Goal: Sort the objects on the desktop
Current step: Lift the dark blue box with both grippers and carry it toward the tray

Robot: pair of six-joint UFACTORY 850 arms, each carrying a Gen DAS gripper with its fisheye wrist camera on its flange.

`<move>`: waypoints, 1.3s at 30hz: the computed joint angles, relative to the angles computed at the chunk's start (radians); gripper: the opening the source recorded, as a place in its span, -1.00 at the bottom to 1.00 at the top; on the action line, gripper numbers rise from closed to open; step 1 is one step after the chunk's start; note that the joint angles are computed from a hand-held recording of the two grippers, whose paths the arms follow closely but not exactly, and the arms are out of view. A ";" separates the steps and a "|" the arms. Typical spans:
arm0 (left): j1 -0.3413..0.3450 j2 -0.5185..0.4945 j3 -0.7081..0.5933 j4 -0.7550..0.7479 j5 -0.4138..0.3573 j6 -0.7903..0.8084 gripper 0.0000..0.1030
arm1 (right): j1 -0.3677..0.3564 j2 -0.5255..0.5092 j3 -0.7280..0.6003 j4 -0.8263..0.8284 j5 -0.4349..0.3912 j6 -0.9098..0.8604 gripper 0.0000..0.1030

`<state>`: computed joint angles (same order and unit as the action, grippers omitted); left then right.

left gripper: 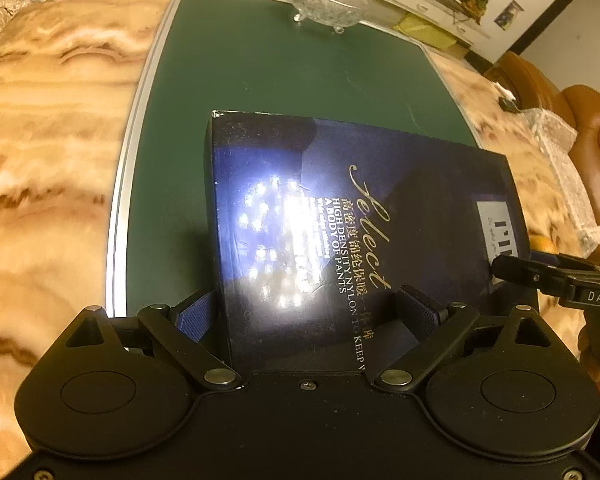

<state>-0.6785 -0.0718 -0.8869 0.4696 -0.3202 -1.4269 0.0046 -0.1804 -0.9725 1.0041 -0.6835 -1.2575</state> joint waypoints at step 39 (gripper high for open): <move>-0.467 0.127 0.036 0.111 -0.342 -0.445 0.87 | -0.251 0.470 0.375 -0.167 -0.220 -0.004 0.73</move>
